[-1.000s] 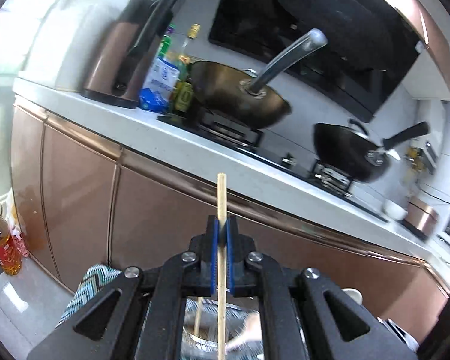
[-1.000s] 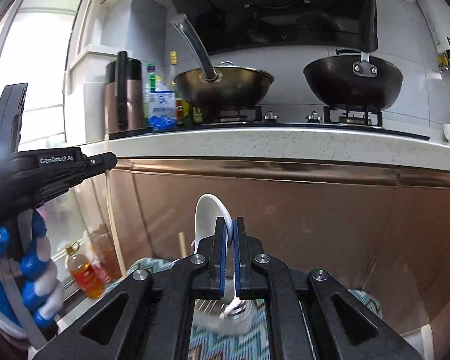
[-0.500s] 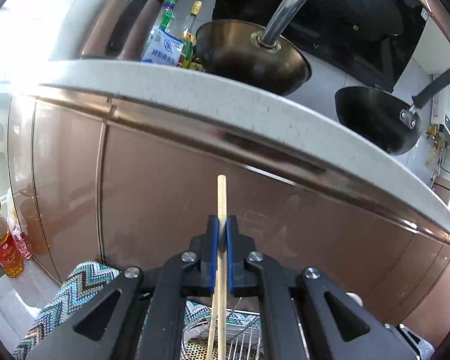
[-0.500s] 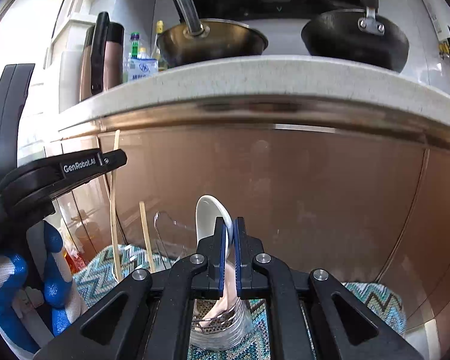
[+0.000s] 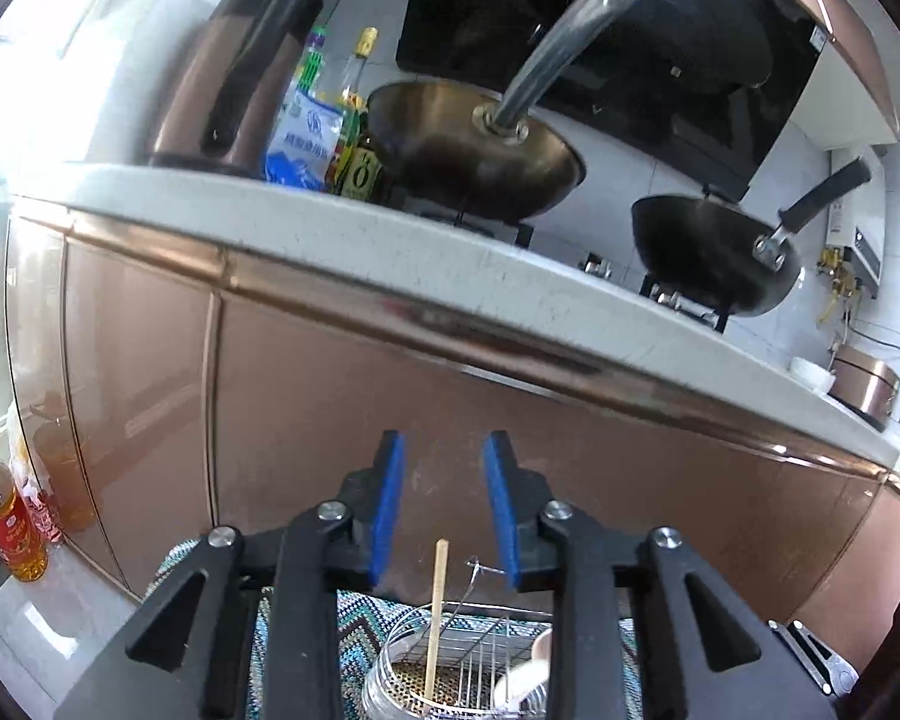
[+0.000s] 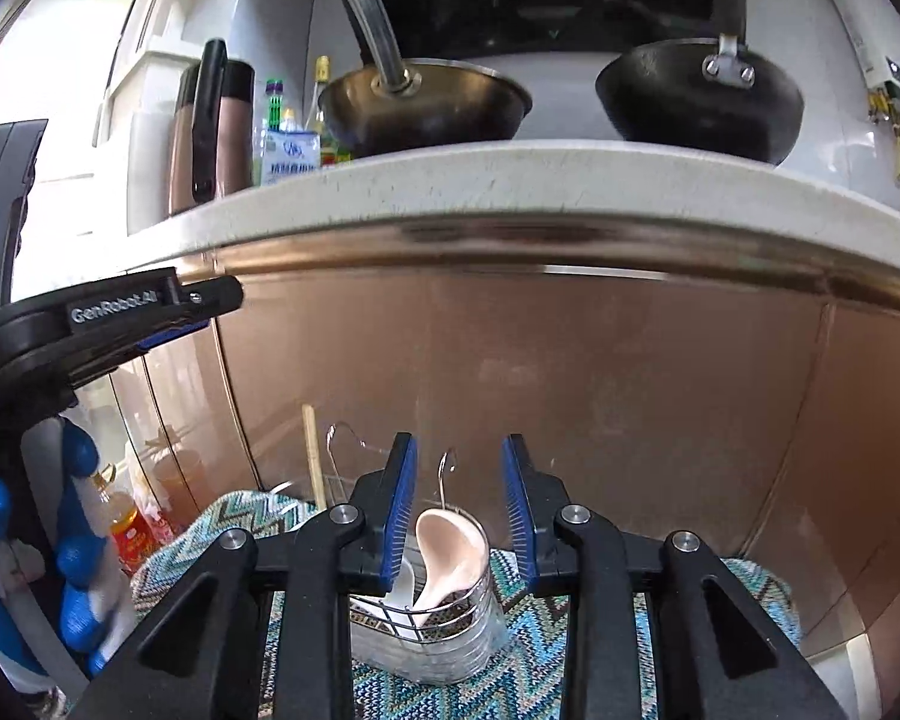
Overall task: Organize utensils
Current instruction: 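Grasp a third chopstick with the left tool while the right tool reaches the last white spoon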
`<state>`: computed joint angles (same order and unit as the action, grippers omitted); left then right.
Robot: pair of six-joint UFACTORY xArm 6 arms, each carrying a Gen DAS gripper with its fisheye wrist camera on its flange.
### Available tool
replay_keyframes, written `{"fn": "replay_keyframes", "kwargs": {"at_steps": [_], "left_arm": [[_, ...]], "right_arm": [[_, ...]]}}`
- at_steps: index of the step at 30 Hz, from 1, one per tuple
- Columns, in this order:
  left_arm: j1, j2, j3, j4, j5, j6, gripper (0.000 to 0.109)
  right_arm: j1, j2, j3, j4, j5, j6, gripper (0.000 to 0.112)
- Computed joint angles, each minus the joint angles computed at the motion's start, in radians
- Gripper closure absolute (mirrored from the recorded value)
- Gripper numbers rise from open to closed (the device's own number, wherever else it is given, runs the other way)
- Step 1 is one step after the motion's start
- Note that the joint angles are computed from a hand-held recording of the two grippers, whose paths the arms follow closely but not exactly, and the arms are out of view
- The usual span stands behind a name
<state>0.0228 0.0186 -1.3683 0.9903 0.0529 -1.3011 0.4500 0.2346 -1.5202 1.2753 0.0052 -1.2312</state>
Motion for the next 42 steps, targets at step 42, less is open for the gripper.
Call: {"fn": "replay_keyframes", "kwargs": {"at_steps": [42], "left_arm": [[0.046, 0.273, -0.179, -1.179, 0.876, 1.190, 0.085]], "right_arm": [[-0.226, -0.214, 0.437, -0.301, 0.171, 0.355, 0.080]]}}
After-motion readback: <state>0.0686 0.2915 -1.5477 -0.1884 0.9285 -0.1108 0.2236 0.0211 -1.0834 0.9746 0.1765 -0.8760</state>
